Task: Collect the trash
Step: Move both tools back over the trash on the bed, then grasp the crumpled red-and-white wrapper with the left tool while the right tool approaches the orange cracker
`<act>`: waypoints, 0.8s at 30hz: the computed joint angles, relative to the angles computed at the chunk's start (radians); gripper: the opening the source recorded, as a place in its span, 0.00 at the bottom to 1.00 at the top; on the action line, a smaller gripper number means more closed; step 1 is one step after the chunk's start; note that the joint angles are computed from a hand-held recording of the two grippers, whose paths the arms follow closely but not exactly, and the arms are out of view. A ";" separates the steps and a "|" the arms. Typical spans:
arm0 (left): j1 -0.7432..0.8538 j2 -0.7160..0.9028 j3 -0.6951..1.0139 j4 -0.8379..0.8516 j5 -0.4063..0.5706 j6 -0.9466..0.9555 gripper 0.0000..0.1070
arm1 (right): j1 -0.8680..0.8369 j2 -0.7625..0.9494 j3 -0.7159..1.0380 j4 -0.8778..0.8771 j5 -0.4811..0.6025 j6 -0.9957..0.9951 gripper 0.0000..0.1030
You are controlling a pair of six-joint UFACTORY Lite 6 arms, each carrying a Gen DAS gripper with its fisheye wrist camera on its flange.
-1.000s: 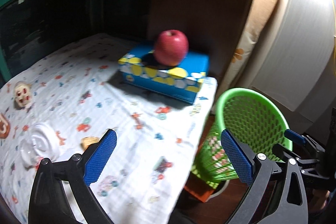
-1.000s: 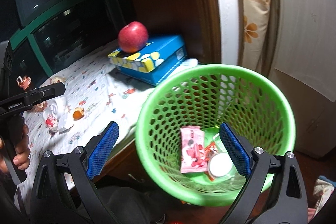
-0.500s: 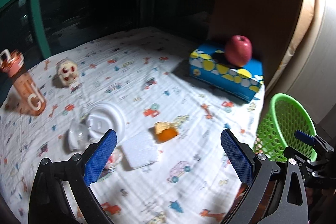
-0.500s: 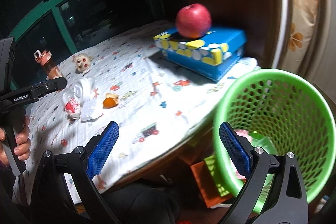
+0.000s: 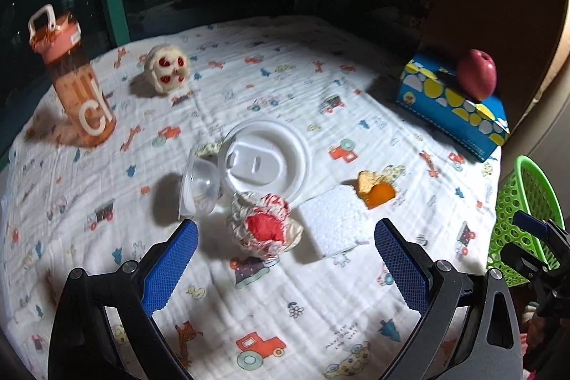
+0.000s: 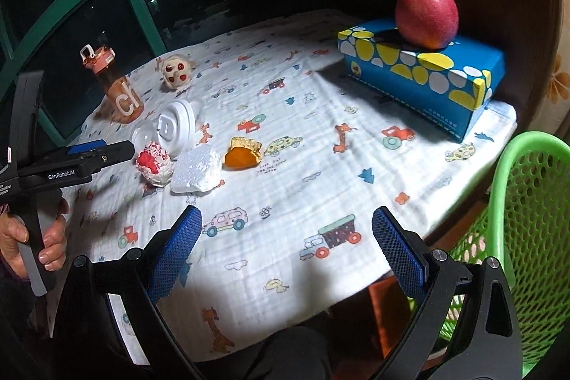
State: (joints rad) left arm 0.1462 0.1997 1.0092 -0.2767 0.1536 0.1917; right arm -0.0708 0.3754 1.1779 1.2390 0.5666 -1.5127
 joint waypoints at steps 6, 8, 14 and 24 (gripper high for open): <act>0.014 0.101 0.043 -0.078 -0.031 0.075 0.89 | 0.047 0.056 0.044 -0.028 -0.026 0.037 0.92; 0.018 0.134 0.064 -0.092 -0.032 0.088 0.88 | 0.058 0.075 0.063 -0.038 -0.030 0.051 0.92; 0.048 0.228 0.136 -0.255 -0.003 0.251 0.66 | 0.096 0.146 0.145 -0.080 -0.037 0.102 0.90; 0.106 0.266 0.148 -0.623 0.037 0.633 0.34 | 0.172 0.349 0.395 -0.240 -0.010 0.307 0.72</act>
